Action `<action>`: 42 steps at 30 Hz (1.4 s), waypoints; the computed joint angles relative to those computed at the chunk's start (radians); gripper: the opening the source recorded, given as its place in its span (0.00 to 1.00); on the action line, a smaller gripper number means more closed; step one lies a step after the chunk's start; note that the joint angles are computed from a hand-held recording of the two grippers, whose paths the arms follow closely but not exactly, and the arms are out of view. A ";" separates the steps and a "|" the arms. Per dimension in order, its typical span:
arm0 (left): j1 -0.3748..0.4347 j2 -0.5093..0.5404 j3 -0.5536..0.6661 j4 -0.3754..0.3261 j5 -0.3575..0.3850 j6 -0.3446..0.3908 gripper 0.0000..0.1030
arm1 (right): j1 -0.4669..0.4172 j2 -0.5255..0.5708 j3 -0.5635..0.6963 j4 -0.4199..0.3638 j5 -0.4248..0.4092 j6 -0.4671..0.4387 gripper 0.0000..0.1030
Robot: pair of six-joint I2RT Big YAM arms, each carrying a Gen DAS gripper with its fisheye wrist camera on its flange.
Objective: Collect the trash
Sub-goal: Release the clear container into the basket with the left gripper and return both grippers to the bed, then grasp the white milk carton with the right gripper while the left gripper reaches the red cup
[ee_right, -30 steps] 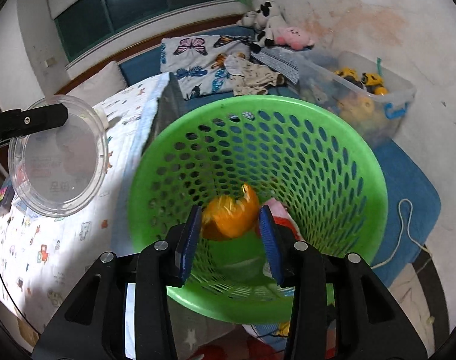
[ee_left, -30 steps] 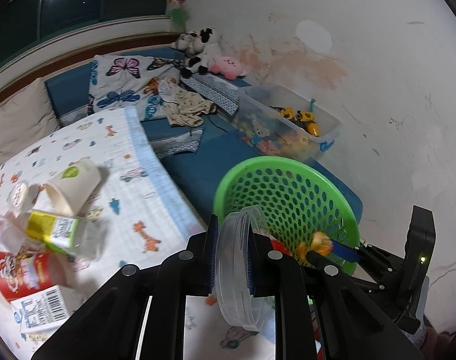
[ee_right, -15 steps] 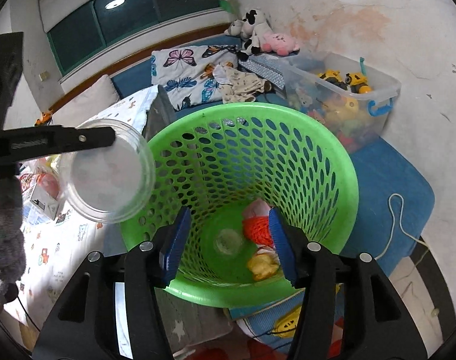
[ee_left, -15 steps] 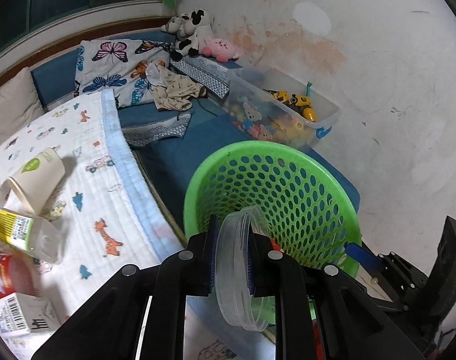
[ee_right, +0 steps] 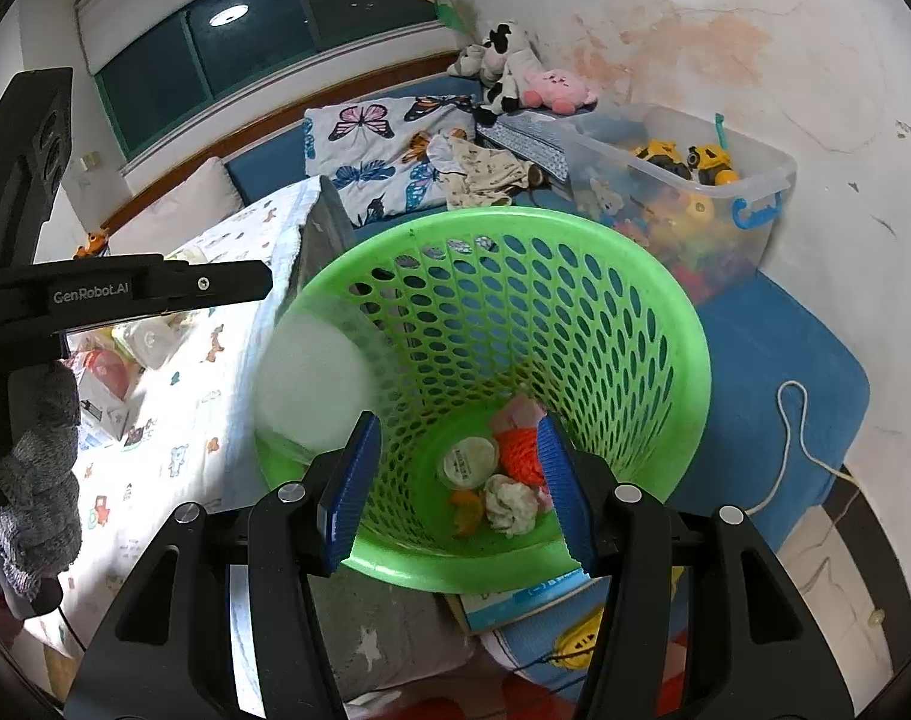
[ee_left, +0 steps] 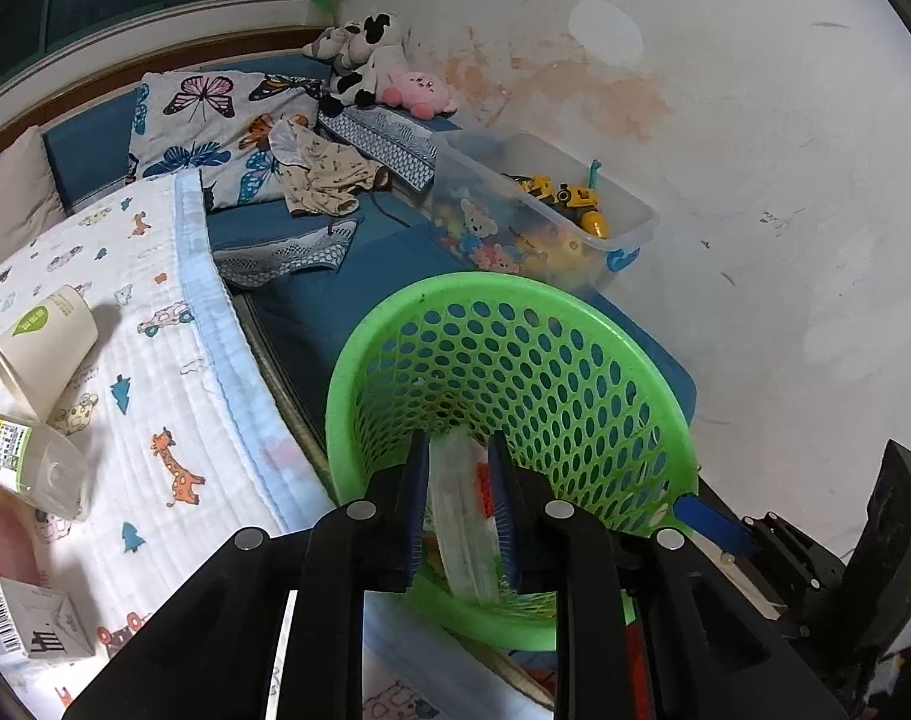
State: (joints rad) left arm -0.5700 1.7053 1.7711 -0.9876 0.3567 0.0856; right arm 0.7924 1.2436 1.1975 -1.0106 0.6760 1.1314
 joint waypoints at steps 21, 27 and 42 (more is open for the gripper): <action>0.248 -0.152 -0.142 0.046 -0.086 -0.041 0.41 | 0.021 0.146 0.188 0.119 -0.079 -0.257 0.61; 0.348 -0.170 -0.169 0.050 -0.105 -0.073 0.44 | 0.014 0.242 0.309 0.134 -0.180 -0.415 0.61; 0.535 -0.161 -0.188 0.050 -0.146 -0.156 0.44 | 0.007 0.597 0.774 0.028 -0.423 -0.859 0.61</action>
